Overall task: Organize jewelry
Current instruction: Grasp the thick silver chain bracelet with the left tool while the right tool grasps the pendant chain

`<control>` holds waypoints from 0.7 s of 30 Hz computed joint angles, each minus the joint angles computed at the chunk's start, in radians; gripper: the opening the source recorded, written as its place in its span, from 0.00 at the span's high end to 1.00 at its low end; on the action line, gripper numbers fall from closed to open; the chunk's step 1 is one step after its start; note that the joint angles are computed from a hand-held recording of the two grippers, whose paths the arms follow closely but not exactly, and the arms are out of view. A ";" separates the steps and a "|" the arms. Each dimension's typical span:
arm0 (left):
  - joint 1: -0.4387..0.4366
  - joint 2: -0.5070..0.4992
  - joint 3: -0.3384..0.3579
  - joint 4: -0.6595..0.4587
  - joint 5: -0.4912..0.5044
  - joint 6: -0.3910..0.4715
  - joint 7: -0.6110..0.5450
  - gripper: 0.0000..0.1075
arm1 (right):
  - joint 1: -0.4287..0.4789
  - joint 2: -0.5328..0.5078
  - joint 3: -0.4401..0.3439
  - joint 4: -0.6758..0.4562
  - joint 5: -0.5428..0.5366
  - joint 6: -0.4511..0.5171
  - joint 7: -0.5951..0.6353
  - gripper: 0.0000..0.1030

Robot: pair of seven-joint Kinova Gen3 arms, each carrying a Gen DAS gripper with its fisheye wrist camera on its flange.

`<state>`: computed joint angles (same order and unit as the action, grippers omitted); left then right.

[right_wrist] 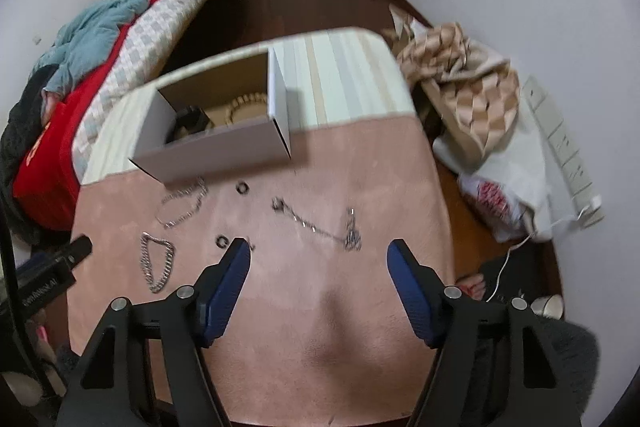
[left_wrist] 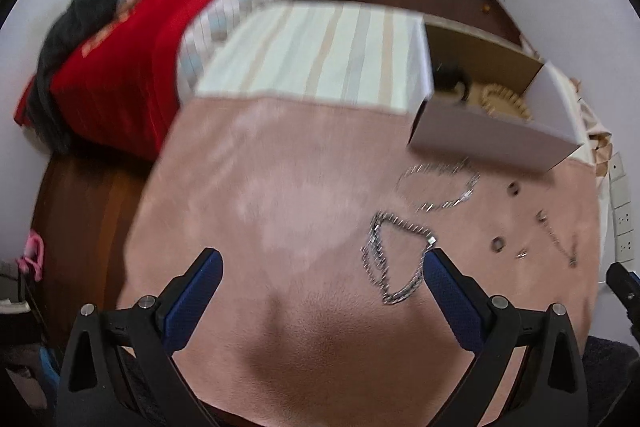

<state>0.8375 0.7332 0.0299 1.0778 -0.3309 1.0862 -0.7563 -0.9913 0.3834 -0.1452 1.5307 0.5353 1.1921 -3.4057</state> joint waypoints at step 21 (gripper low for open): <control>-0.035 0.114 0.022 -0.082 0.119 -0.071 -0.145 0.95 | 0.058 0.008 0.026 0.113 -0.044 -0.141 -0.027 0.29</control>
